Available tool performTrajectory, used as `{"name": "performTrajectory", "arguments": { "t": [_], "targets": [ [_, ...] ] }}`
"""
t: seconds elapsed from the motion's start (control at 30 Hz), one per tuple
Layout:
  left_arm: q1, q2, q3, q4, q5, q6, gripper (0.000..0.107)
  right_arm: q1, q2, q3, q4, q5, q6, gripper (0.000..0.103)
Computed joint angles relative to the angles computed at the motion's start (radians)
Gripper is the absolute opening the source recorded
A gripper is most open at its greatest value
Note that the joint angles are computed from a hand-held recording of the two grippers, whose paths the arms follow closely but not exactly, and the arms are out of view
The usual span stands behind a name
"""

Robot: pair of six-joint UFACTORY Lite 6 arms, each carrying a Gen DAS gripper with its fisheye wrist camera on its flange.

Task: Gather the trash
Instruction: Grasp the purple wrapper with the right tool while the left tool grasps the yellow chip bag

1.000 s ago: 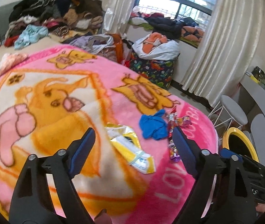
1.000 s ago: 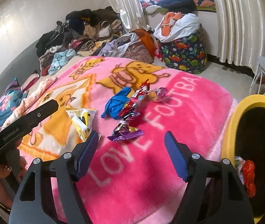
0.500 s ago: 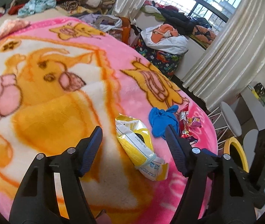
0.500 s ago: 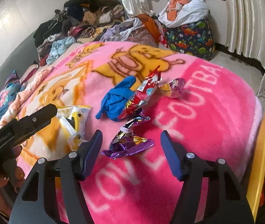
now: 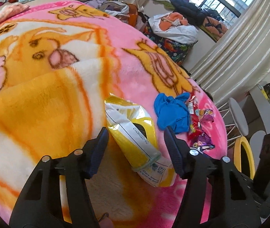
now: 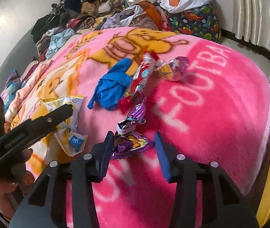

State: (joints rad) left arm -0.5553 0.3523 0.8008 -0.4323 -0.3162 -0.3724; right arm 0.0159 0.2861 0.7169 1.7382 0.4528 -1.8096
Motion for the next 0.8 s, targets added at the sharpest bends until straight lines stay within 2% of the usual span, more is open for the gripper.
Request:
{"name": "performTrajectory", "arguments": {
  "t": [0.07,0.2,0.47,0.8],
  "targets": [
    [-0.002,0.005,0.007,-0.016,0.004,0.014,0.05,-0.011,-0.016,-0.012,-0.017,0.009,0.011,0.041],
    [-0.014,0.002,0.001,-0.063,0.009,0.049,0.036,-0.038,-0.071,-0.053,-0.023,0.023,0.008,0.041],
    [-0.046,-0.037,-0.037,-0.044,-0.01,0.033,0.031,-0.094,-0.209,-0.153,-0.016,0.048,-0.027,0.04],
    [-0.165,-0.12,-0.039,-0.323,-0.026,0.325,0.03,-0.133,-0.441,-0.298,-0.021,0.035,-0.076,0.04]
  ]
}}
